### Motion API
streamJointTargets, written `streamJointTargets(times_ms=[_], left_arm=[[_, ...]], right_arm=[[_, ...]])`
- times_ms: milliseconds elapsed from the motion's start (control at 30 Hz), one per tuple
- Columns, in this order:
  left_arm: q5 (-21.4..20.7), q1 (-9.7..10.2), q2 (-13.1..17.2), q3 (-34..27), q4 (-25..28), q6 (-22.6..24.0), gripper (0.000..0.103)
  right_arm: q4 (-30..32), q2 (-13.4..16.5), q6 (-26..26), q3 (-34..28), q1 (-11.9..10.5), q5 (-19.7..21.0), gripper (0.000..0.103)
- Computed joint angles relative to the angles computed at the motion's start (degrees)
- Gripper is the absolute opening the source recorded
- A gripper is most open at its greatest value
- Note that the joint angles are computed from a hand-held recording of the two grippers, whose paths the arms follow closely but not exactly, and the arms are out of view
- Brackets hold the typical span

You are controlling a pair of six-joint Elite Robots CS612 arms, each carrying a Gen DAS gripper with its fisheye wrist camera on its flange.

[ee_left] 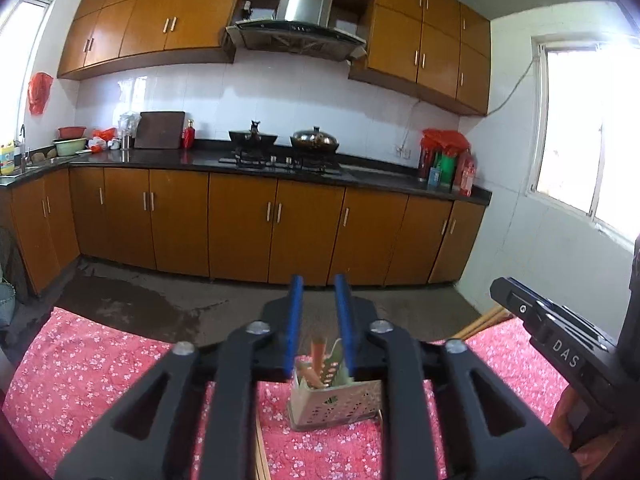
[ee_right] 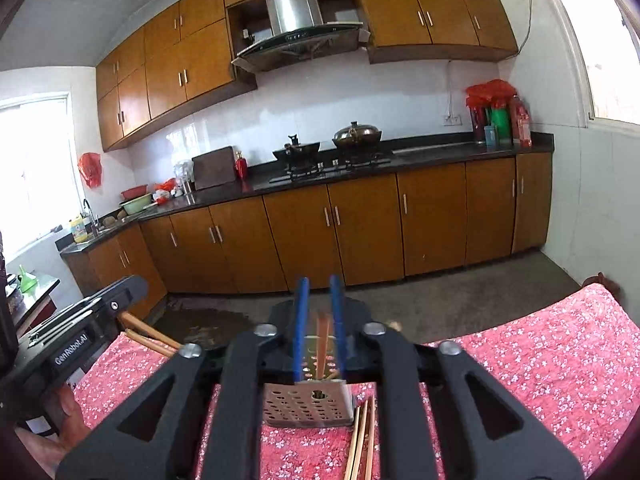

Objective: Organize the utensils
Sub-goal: 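Open the left tool over the holder while the right tool opens, dropping both chopsticks in, then lower the left tool onto a chopstick and close it while the right tool grasps another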

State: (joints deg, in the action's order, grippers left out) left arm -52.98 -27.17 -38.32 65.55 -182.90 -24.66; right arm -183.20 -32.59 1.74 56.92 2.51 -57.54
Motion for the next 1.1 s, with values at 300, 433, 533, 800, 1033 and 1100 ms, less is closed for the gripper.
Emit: streamJointTargets(times_ms=[300, 433, 533, 800, 1033, 1100], left_arm=[[5.67, -1.14, -5.74, 9.67, -2.98, -1.69, 0.035], [8.96, -1.39, -7.81, 15.14, 2.16, -5.98, 0.037], [6.44, -0.76, -8.51, 18.28, 8.56, -11.79, 0.037], [-6.89, 0.86, -7.09, 20.93, 14.60, -20.92, 0.036], [-11.85, 0.55, -5.09, 19.70, 14.12, -20.96, 0.030], [-13.43, 0.50, -4.56, 19.20, 14.10, -20.21, 0.024]], right_arm=[[-5.93, -3.53, 0.27, 6.83, -1.72, -4.08, 0.031], [-0.65, -4.21, -2.51, 9.92, -2.40, -7.57, 0.031], [8.96, -3.49, -7.17, 10.87, -2.32, -8.73, 0.031], [24.77, -1.98, -18.02, 12.66, -0.43, -7.51, 0.023], [24.23, -0.84, -17.88, 12.09, 0.38, -12.13, 0.008], [23.72, -0.46, -14.35, 11.25, 0.14, -14.08, 0.008]])
